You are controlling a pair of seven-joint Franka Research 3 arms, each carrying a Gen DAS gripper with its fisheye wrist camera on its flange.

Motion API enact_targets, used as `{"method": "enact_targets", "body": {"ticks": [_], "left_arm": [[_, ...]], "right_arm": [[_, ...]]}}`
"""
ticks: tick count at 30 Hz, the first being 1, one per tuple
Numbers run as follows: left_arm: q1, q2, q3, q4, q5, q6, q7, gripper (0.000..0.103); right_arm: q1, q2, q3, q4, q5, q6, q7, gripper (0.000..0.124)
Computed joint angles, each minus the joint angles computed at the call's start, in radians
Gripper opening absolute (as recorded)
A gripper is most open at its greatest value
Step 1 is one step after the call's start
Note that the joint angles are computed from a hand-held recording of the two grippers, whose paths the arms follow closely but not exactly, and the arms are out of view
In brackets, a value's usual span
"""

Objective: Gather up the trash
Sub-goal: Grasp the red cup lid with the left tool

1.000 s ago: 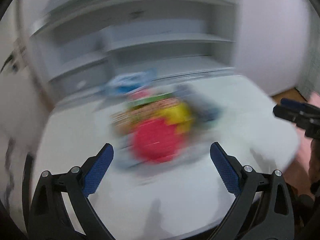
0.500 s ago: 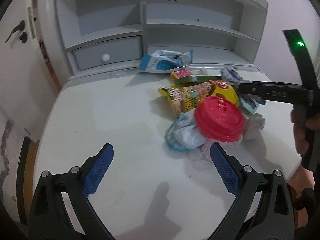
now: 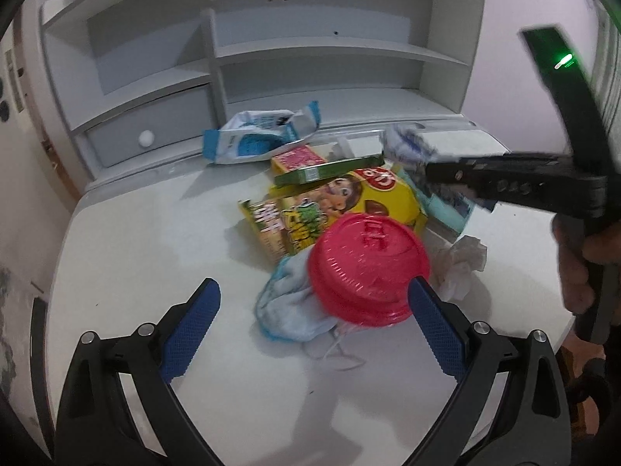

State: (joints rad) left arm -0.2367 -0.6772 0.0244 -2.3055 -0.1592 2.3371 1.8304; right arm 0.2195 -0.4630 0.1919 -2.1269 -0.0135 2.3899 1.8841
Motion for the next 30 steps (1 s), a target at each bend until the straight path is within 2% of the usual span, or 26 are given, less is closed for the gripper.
{"method": "enact_targets", "body": {"ticks": [7, 14, 17, 20, 24, 25, 26, 30], "left_arm": [[-0.014, 0.073, -0.037, 0.041, 0.000, -0.001, -0.005, 0.094], [0.005, 0.077, -0.098, 0.045, 0.089, 0.023, -0.045, 0.094], [-0.018, 0.059, -0.091, 0.043, 0.091, 0.028, -0.045, 0.094], [-0.008, 0.067, -0.113, 0.045, 0.133, 0.028, -0.069, 0.094], [-0.010, 0.086, -0.113, 0.049, 0.149, 0.017, -0.093, 0.093], [-0.008, 0.085, -0.116, 0.046, 0.157, 0.021, -0.098, 0.091], [-0.005, 0.083, -0.121, 0.041, 0.168, 0.025, -0.104, 0.074], [-0.008, 0.066, -0.120, 0.035, 0.176, 0.037, -0.125, 0.072]], "right_arm": [[0.023, -0.093, -0.022, -0.042, 0.057, 0.025, -0.058, 0.021], [0.013, -0.187, -0.033, -0.110, 0.110, -0.005, -0.094, 0.021], [0.005, -0.223, -0.037, -0.144, 0.129, -0.007, -0.101, 0.021], [0.000, -0.246, -0.040, -0.166, 0.148, -0.010, -0.107, 0.021], [-0.009, -0.286, -0.037, -0.191, 0.157, -0.017, -0.115, 0.021], [-0.012, -0.293, -0.036, -0.195, 0.159, -0.018, -0.116, 0.021], [-0.016, -0.304, -0.036, -0.201, 0.160, -0.020, -0.116, 0.021], [-0.032, -0.349, -0.039, -0.223, 0.164, -0.020, -0.115, 0.021]]}}
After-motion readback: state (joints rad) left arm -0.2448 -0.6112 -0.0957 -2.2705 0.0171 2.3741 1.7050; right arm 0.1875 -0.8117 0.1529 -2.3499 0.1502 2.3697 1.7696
